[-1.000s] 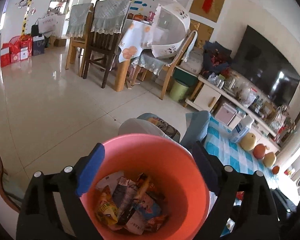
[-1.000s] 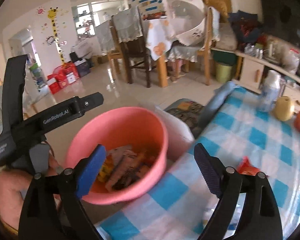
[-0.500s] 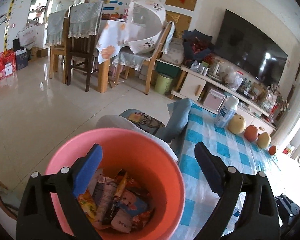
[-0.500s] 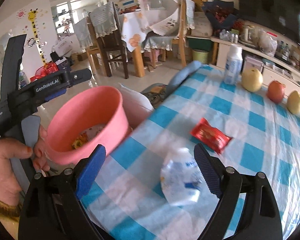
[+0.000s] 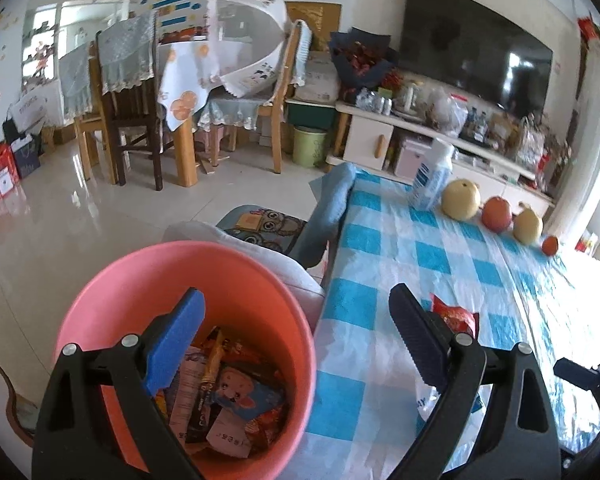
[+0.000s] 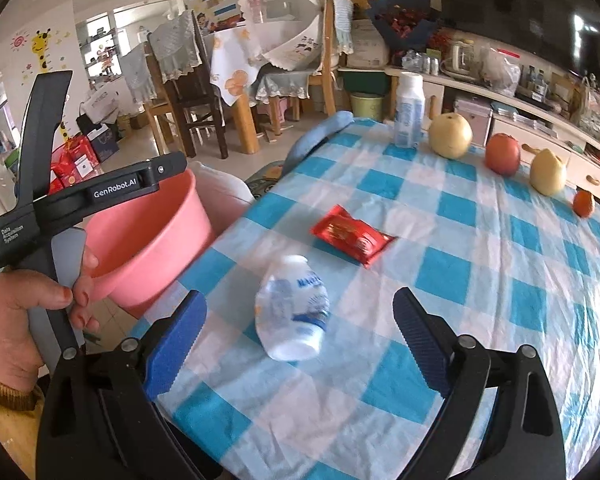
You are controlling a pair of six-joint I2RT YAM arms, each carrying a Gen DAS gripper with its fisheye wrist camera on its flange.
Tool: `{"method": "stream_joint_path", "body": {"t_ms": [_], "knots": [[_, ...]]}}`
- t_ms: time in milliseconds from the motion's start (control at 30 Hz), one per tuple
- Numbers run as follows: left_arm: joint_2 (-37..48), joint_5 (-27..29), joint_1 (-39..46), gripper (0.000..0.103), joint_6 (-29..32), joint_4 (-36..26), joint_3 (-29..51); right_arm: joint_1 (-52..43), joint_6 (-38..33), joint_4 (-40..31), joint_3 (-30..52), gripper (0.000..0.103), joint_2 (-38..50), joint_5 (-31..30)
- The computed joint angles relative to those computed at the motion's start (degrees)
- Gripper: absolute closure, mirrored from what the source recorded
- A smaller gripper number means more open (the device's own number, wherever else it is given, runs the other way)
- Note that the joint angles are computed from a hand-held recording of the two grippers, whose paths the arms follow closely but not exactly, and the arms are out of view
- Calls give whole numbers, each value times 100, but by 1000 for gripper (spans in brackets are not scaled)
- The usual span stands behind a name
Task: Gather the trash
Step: 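Move both tools back over the table toward the yogurt bottle and red packet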
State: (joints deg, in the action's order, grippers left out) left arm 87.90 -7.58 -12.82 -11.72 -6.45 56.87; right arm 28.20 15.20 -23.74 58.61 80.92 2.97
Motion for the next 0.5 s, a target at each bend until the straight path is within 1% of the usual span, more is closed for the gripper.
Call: {"method": "stream_joint_path", "body": {"t_ms": [233, 400, 500], "knots": [[91, -209, -406, 9, 175, -66, 88, -315, -106, -78, -355, 10, -429, -157], [62, -88, -628, 9, 184, -153, 44, -662, -208, -147, -557, 10, -657, -355], [-24, 13, -720, 9, 124, -253, -61, -995, -298, -187, -689, 10, -750, -579]]}}
